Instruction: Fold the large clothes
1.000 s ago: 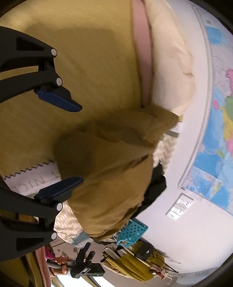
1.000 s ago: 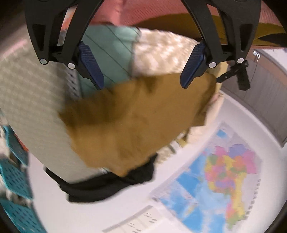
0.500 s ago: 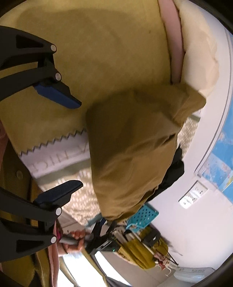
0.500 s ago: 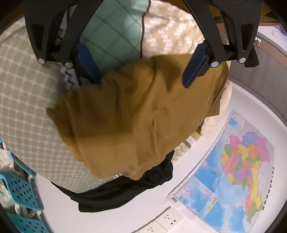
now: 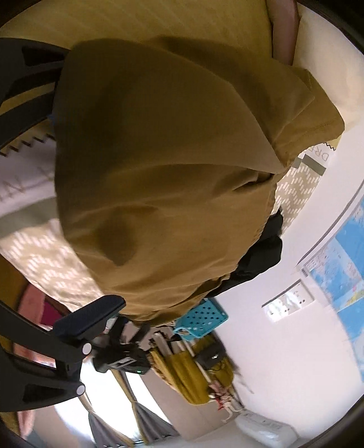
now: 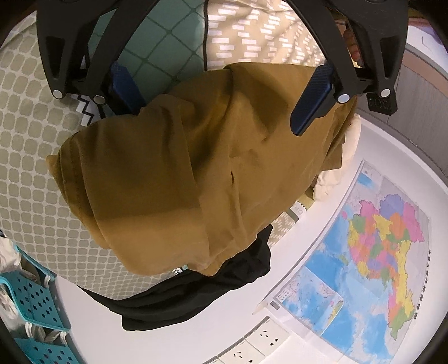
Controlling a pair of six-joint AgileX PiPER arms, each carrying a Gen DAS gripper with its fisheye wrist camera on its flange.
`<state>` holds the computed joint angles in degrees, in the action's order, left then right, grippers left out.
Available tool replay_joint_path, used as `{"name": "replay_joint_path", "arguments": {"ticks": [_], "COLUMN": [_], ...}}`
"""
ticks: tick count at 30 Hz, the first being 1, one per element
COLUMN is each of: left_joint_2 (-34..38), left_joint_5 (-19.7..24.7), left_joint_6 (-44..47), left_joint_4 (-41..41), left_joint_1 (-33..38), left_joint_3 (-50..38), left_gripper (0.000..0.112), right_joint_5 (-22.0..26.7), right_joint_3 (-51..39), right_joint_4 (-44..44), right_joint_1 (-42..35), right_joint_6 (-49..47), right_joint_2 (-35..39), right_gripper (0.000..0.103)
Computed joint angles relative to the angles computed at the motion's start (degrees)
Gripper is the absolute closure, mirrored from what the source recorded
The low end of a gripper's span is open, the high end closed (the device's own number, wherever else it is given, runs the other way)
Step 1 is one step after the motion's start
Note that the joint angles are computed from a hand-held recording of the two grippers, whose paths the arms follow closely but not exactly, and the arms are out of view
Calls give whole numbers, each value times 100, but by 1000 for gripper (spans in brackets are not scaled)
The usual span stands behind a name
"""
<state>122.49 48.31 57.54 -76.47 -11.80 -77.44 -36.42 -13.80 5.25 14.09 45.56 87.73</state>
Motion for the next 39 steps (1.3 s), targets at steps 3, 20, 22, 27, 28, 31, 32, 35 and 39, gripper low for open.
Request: {"name": "replay_joint_path", "arguments": {"ticks": [3,20,22,27,28,31,32,35,39], "left_joint_2": [-27,-281,-162,-11,4,104,135,146,-125], "left_joint_5": [-142,-877,-763,-545,-642,-783,-871,-1064,-1858], "left_joint_6": [-320,-1389,-1373,-975,-1002,-1103,-1240,-1701,-2665], "left_joint_4": [186,751,723,508,600,751,861,1156,2308], "left_joint_1": [-88,-222,-208,-285,-357,-524,-593,-701,-1019], "left_joint_3": [-90,-231,-296,-425,-477,-697,-792,-901,-714], "left_gripper": [16,67,58,24,23,16,16,17,42], "right_joint_5": [123,-832,-520,-94,-2,359,362,182,168], "right_joint_3": [-18,39,27,110,57,-327,-427,-748,-920], "right_joint_4": [166,-735,-796,-301,-384,-313,-190,-192,434], "right_joint_1": [51,-476,-489,-39,-5,1,6,-108,15], "right_joint_6": [-113,873,970,671,686,406,290,281,-176], "right_joint_2": [-47,55,62,-113,-117,59,150,478,582], "right_gripper": [6,11,11,12,10,8,7,6,31]}}
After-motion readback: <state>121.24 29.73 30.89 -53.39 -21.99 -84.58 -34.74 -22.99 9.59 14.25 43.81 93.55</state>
